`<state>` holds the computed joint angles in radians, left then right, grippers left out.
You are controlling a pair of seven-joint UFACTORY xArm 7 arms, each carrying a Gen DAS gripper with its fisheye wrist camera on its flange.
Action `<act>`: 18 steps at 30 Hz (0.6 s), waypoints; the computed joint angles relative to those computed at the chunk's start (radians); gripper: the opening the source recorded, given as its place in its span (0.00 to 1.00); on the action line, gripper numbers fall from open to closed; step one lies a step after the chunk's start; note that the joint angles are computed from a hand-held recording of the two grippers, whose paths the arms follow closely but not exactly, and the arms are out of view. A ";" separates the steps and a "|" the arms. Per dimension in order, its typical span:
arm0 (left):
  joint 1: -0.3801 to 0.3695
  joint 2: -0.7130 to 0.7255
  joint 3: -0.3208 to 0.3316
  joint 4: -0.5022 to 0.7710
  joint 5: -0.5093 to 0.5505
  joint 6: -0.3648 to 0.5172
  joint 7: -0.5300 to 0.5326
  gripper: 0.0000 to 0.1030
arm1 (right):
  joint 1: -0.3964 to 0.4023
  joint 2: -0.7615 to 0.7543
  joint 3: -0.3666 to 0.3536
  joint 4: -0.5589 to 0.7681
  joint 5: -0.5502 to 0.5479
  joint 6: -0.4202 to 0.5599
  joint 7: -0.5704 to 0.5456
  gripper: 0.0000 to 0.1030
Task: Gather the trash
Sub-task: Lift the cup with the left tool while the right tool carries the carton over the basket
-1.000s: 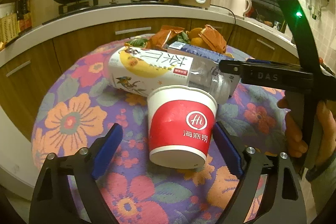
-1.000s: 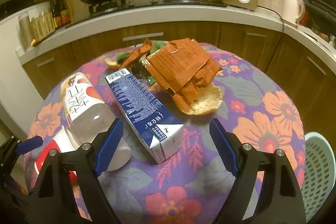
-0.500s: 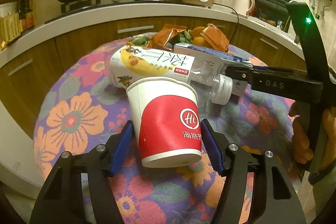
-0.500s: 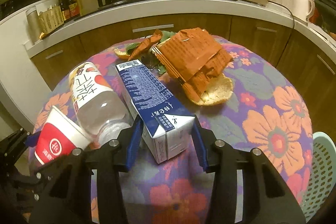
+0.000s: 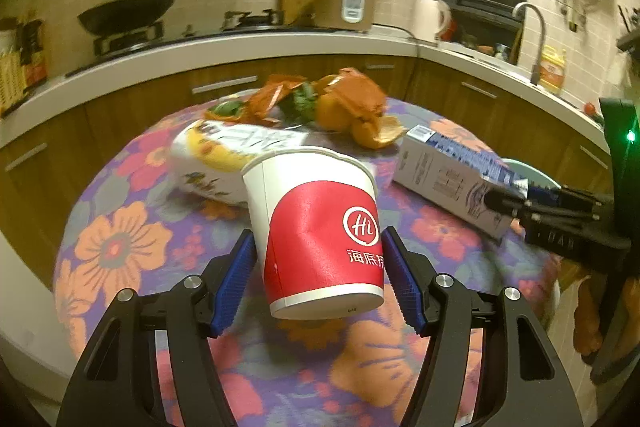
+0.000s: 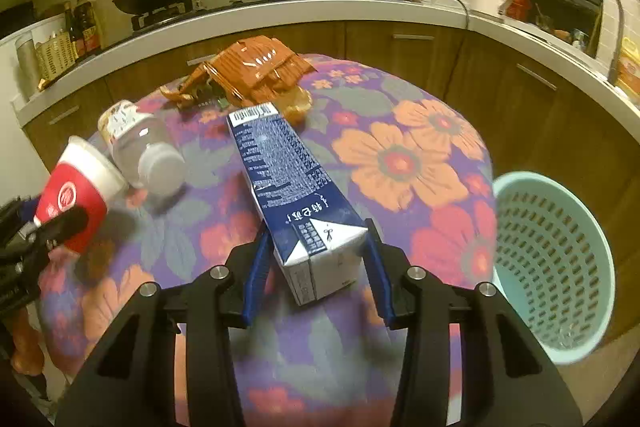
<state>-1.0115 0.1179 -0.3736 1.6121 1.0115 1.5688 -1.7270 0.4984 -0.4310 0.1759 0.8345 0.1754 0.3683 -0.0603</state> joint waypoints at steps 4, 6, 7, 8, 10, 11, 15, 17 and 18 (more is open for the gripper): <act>-0.004 0.027 0.009 0.023 0.017 -0.028 0.021 0.60 | 0.029 -0.030 -0.013 -0.031 0.016 -0.007 -0.024 0.40; -0.008 0.030 0.016 0.023 0.021 -0.036 0.026 0.60 | 0.038 -0.020 -0.017 -0.026 0.025 -0.010 -0.033 0.41; -0.009 0.031 0.019 0.024 0.023 -0.038 0.028 0.60 | 0.048 -0.009 -0.025 -0.016 0.037 -0.005 -0.043 0.48; -0.010 0.033 0.022 0.026 0.024 -0.039 0.029 0.60 | 0.060 0.001 -0.038 -0.011 0.056 -0.010 -0.059 0.50; -0.011 0.032 0.025 0.022 0.025 -0.042 0.028 0.60 | 0.088 0.018 -0.064 -0.002 0.099 -0.017 -0.104 0.56; -0.010 0.030 0.027 0.020 0.024 -0.045 0.027 0.60 | 0.105 0.029 -0.081 0.006 0.128 -0.014 -0.132 0.59; -0.005 0.028 0.028 0.016 0.026 -0.053 0.023 0.60 | 0.121 0.081 -0.103 0.044 0.218 -0.001 -0.214 0.60; -0.007 0.033 0.028 0.024 0.033 -0.052 0.023 0.60 | 0.121 0.093 -0.099 0.054 0.253 0.002 -0.246 0.59; -0.008 0.035 0.029 0.027 0.036 -0.052 0.024 0.60 | 0.124 0.098 -0.098 0.059 0.271 0.006 -0.268 0.46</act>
<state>-1.0195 0.1529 -0.3444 1.6387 1.0477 1.5164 -1.7028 0.6225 -0.3333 0.0777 0.8932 0.4464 0.3747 -0.3282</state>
